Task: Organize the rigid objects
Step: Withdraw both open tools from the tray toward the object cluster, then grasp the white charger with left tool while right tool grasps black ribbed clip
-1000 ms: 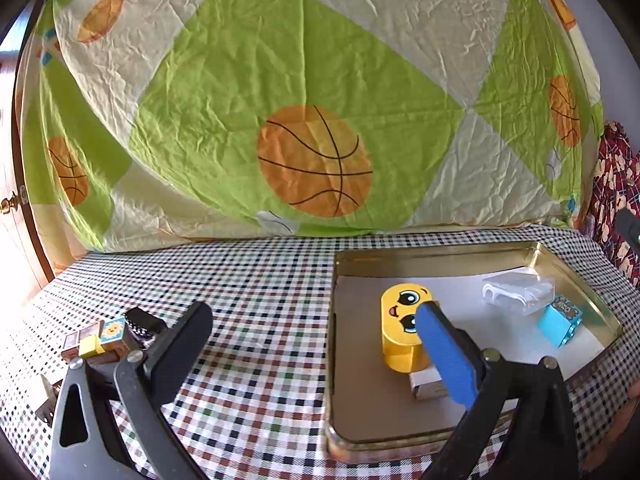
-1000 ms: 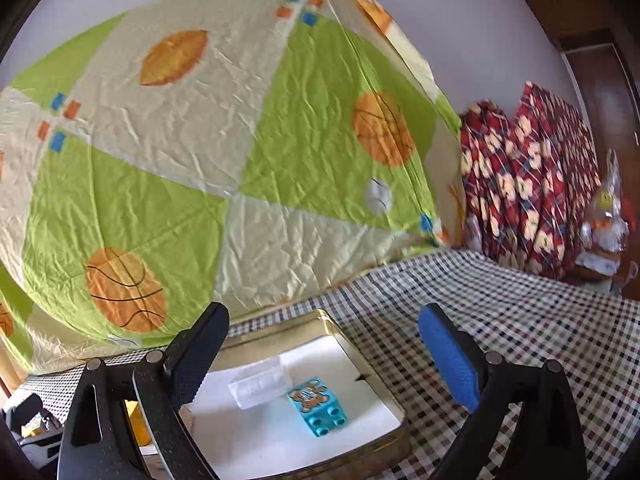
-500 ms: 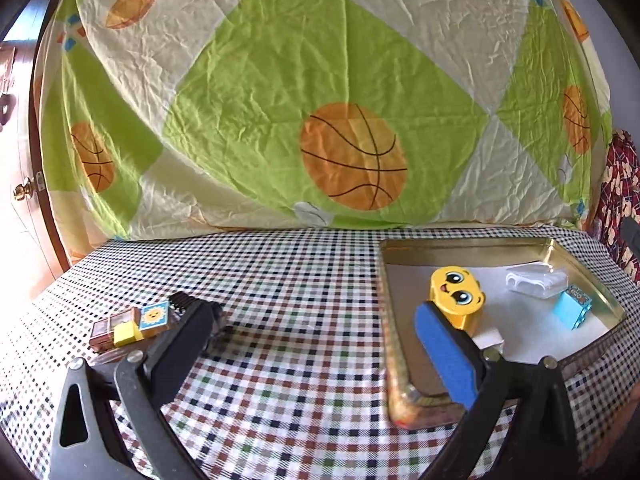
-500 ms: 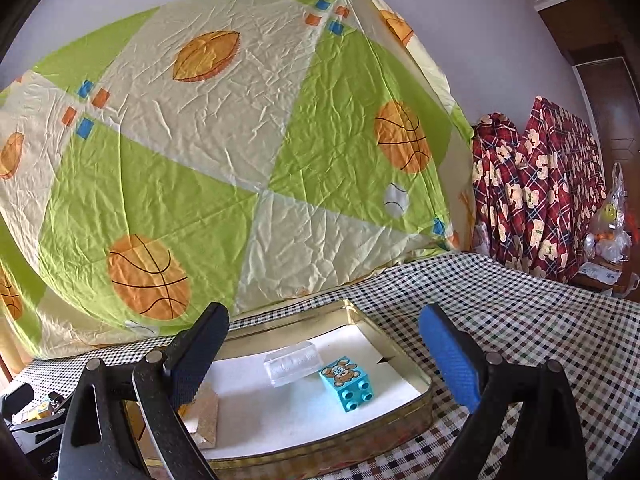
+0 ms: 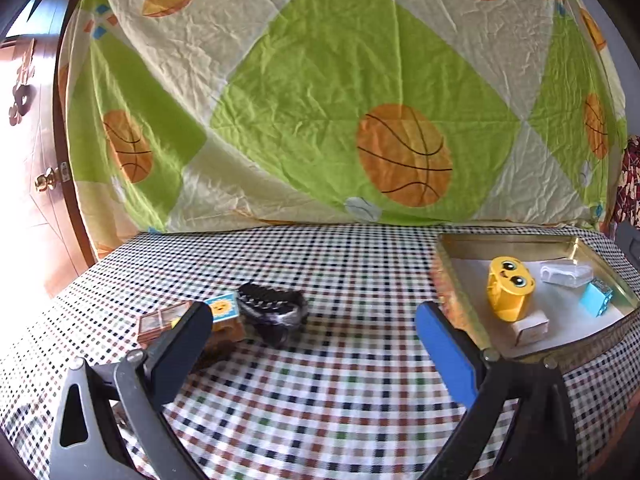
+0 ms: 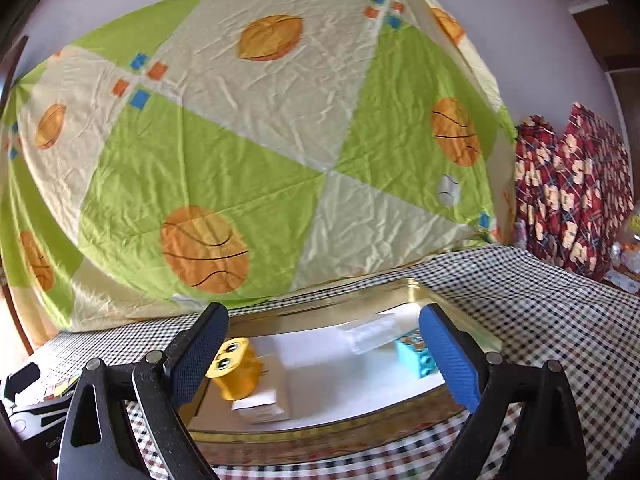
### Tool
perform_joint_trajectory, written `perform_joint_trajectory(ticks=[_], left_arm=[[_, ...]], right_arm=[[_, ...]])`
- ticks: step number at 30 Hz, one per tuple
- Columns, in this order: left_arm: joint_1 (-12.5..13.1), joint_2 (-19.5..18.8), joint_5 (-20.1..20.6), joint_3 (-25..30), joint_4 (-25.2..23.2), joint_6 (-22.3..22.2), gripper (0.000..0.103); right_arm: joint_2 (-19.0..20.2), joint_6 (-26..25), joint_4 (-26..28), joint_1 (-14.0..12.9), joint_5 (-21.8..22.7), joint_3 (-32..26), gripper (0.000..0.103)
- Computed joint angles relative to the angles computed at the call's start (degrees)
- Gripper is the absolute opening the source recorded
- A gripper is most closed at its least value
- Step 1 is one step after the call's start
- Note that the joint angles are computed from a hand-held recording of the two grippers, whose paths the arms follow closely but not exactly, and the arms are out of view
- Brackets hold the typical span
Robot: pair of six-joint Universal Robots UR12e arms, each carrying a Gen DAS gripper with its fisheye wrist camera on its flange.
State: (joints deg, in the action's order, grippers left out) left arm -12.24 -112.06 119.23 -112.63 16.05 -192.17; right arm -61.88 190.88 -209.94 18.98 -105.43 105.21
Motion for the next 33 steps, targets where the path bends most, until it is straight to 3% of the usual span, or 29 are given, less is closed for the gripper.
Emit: perform_joint_trajectory(ticks=[10,16,23,29,30,33], left_arm=[[4.3,4.0,0.5,-4.6,-4.7,-6.8,0.102],[6.8,7.0,2.9,-6.4,-14.6,-13.3,0.102],[10.7,10.1,-2.4,-8.6,-23.1,-19.3,0.102],[13.3,10.6,-8.8,-8.3,-29.6,-20.9,0.094],[13.9,10.8,-10.6,-8.4,-30.3,-21.3,0.091],[14.1,11.2,-10.9,-9.0,-29.7,-20.4,0.086]], right_arm=[[0.9,-0.4,2.7,2.4,4.7,-1.8,0.098],[1.5,-4.0,3.4,4.2,7.1,-2.8,0.098],[1.9,-7.8,5.7,5.5,9.8,-3.9,0.098],[1.8,-7.3,7.9,5.6,11.9,-4.3,0.098],[1.7,-7.7,8.3,5.6,12.4,-4.4,0.098],[1.8,-9.3,9.8,5.8,13.0,-4.7,0.098]])
